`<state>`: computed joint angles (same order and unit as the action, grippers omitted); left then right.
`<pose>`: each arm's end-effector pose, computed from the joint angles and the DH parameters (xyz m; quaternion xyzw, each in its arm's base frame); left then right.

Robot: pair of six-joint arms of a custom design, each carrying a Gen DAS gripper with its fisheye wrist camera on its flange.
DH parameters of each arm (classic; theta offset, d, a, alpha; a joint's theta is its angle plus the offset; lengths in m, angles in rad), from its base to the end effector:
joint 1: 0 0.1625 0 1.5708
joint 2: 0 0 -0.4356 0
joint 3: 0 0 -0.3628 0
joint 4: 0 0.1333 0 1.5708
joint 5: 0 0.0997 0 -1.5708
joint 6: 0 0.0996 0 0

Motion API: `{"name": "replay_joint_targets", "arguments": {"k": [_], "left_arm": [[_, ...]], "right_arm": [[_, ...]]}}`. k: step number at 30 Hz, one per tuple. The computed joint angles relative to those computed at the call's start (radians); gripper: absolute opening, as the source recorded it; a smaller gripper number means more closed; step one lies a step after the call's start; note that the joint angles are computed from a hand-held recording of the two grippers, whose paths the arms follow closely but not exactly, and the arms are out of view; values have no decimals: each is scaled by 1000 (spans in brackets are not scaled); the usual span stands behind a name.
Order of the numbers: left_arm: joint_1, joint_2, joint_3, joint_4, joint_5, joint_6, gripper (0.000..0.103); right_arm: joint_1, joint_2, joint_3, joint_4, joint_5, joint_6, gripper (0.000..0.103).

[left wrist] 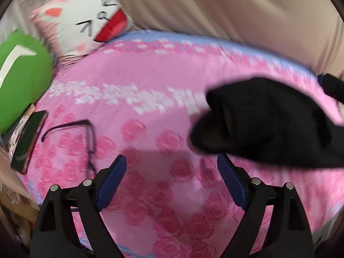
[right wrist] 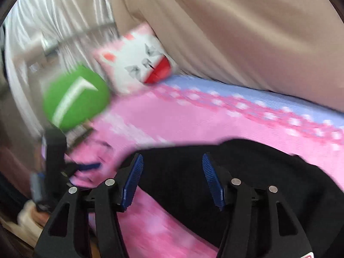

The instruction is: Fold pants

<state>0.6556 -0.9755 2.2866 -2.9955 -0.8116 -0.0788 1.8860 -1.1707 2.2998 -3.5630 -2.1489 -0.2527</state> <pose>-0.2294 -0.4311 0.1121 0.3574 0.8559 -0.2227 0.3001 0.2154 -0.4062 0.2572 0.1295 -0.8692 0.4088 0.2463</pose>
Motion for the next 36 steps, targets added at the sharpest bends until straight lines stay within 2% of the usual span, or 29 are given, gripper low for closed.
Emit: {"name": "replay_joint_targets", "arguments": {"k": [1, 3, 5, 9, 10, 11, 12, 14, 16, 17, 19, 22, 26, 28, 30, 31, 34, 36], "left_arm": [[-7, 17, 1, 0, 16, 0, 84], [-9, 22, 6, -10, 4, 1, 84], [-12, 12, 12, -10, -2, -10, 84], [-15, -8, 14, 28, 26, -41, 84], [-16, -15, 18, 38, 38, -43, 84], [-16, -19, 21, 39, 42, -42, 84], [-17, -22, 22, 41, 47, -42, 84], [-16, -30, 21, 36, 34, -34, 84], [-20, -25, 18, 18, 11, -9, 84], [-25, -12, 15, -1, 2, 11, 85], [-32, 29, -2, -38, -20, 60, 88], [-40, 105, -37, -61, -30, 106, 88], [-45, 185, -98, -80, -28, 111, 88], [-34, 224, -148, -87, -19, 97, 87], [-19, 260, -204, -69, 14, 71, 64], [-4, 275, -243, -49, 20, 57, 63], [67, 258, -334, 50, -90, -58, 60], [97, 236, -337, 33, -138, -118, 60]], "right_arm": [[4, 3, 7, 16, -33, -9, 59], [6, 20, 3, 56, -51, -37, 60], [27, 71, -27, 55, -94, -85, 69], [35, 202, -135, 53, -113, -203, 70], [33, 233, -163, 40, -119, -238, 65], [24, 261, -195, 40, -122, -268, 26], [9, 258, -217, 82, -107, -256, 2], [-18, 204, -217, 80, -55, -175, 5], [-31, 143, -193, -4, -37, -140, 5], [-49, 80, -162, -68, -28, -106, 5], [-82, -3, -121, -121, -15, -69, 5], [-148, -149, -25, -170, 1, -13, 5], [-279, -298, 125, -183, 121, 82, 5], [-335, -322, 172, -187, 188, 103, 5], [-379, -325, 197, -179, 241, 118, 5], [-381, -312, 193, -176, 245, 119, 5], [-359, -271, 165, -167, 262, 98, 5], [-317, -237, 130, -174, 261, 80, 5]]}}
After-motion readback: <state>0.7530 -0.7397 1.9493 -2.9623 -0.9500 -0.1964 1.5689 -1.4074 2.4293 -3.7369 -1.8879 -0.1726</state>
